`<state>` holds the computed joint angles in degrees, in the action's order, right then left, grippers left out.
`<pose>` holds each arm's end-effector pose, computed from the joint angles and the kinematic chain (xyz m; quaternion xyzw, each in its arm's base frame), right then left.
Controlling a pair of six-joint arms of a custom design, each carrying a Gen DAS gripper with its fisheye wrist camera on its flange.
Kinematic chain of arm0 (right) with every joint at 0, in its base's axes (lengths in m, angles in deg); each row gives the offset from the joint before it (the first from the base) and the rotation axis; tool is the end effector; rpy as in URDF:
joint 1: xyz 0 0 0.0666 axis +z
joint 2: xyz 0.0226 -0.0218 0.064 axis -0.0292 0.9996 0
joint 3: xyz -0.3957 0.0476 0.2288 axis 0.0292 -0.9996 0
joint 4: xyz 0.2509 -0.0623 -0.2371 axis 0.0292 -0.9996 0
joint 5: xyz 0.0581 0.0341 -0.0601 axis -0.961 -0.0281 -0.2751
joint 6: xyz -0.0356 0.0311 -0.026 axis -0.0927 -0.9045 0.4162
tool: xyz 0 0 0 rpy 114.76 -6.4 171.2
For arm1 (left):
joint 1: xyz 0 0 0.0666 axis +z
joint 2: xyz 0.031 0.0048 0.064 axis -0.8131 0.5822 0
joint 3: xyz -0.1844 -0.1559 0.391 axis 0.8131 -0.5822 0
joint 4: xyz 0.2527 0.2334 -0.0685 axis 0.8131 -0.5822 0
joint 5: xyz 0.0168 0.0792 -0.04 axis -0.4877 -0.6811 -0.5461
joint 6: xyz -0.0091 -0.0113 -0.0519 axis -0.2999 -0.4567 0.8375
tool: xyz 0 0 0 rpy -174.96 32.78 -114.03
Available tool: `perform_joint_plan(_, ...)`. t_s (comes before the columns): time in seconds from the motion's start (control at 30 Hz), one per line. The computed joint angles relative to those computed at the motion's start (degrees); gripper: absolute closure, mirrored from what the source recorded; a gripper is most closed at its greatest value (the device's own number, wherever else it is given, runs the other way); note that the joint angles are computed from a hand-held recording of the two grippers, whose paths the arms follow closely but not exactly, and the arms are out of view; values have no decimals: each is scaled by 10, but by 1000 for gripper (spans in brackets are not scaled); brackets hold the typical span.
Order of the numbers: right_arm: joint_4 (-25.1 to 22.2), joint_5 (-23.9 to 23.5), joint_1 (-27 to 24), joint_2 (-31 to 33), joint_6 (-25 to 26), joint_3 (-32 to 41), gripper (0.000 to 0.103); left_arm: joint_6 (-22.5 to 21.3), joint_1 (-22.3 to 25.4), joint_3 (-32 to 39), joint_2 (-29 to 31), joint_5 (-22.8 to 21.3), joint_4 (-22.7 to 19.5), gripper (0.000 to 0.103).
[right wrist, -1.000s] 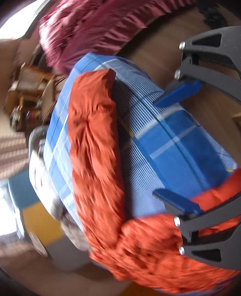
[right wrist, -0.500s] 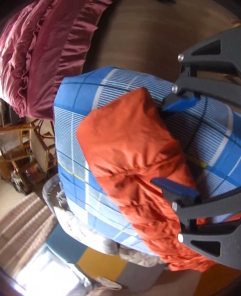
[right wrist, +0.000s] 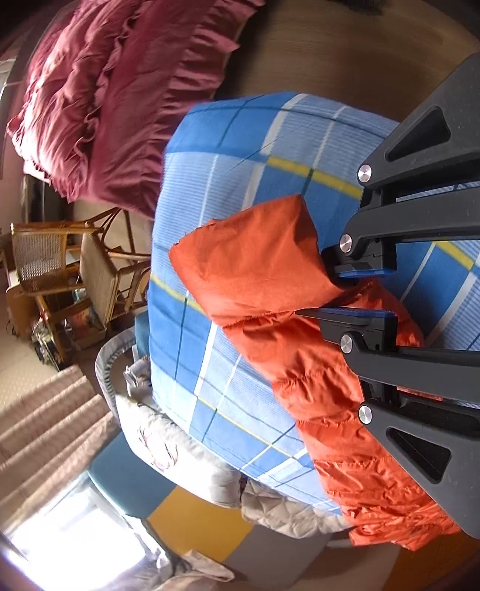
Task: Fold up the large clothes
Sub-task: 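Grasp the orange jacket sleeve cuff with the right gripper, then lift the sleeve with the right gripper and lay it across the jacket body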
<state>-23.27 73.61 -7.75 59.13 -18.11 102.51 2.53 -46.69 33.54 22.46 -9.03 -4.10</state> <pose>0.4210 -0.0511 0.4966 0.4146 0.8526 0.0243 0.3172 0.3647 0.0554 0.4954 -0.1924 0.9162 0.0707 0.3444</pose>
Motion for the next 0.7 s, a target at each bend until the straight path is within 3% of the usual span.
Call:
perform_joint_plan(0.17, -4, 11, 29, 24, 29, 48, 90, -10, 6, -1, 17, 7, 14, 2)
perform_joint_plan(0.43, -15, 25, 124, 86, 84, 159, 90, -18, 29, 2, 44, 29, 27, 10)
perform_joint_plan(0.5, -18, 24, 148, 100, 93, 183, 90, -11, 41, 7, 56, 55, 22, 17)
perform_joint_plan(0.7, -40, 20, 224, 153, 128, 263, 95, 9, 53, -8, 66, 84, 45, 18)
